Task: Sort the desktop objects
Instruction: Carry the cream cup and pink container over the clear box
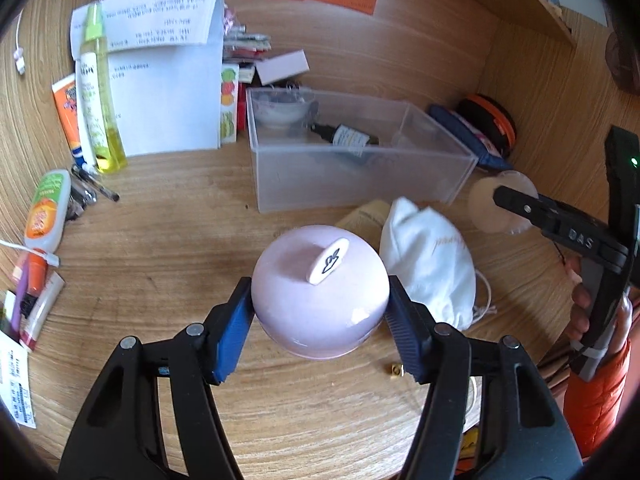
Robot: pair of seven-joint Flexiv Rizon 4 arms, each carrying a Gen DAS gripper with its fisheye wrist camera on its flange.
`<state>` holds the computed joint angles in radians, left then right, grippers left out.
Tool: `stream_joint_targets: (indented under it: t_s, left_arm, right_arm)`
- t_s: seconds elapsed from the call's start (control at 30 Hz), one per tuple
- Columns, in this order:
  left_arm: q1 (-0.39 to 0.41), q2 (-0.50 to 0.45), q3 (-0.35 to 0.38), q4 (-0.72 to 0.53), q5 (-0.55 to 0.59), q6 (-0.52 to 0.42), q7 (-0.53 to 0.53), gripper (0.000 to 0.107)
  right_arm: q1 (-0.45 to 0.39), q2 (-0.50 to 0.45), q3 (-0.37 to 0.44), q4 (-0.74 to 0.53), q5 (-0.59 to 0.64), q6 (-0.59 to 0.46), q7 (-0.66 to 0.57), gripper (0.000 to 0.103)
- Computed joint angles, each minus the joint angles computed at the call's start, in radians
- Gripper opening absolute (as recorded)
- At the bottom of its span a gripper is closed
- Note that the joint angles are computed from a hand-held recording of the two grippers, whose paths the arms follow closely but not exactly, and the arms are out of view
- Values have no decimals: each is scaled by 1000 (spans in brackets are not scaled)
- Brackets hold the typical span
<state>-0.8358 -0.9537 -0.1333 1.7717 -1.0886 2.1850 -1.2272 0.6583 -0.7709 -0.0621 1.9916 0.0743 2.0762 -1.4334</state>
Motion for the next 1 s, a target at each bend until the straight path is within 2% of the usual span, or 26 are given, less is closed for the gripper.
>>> stream_joint_targets:
  t_s: [0.1, 0.2, 0.37, 0.47, 0.67, 0.8, 0.9, 1.0]
  left_arm:
    - [-8, 4, 6, -10, -25, 11, 16, 63]
    - [-20, 8, 8, -37, -83, 28, 82, 63]
    - [-3, 14, -29, -83, -142, 67, 189, 63]
    - [8, 14, -51, -120, -178, 95, 262, 63]
    - [45, 14, -110, -194, -220, 134, 399, 63]
    - [100, 25, -152, -205, -161, 85, 415, 63]
    - [91, 8, -143, -275, -225, 56, 507, 63]
    - [104, -19, -175, -363, -298, 63, 628, 63]
  right_arm:
    - [-13, 17, 14, 20, -8, 29, -12, 62]
    - [-34, 34, 35, 34, -21, 50, -23, 62]
    - [-30, 59, 35, 48, -18, 69, -57, 62]
    - [-69, 74, 70, 52, -53, 75, -62, 62]
    - [-93, 88, 84, 32, -84, 67, -78, 62]
    - [-113, 87, 93, 4, -115, 47, -74, 62]
    - [-136, 82, 105, -24, -147, 24, -62, 62]
    - [-161, 71, 116, -57, -186, 2, -48, 62]
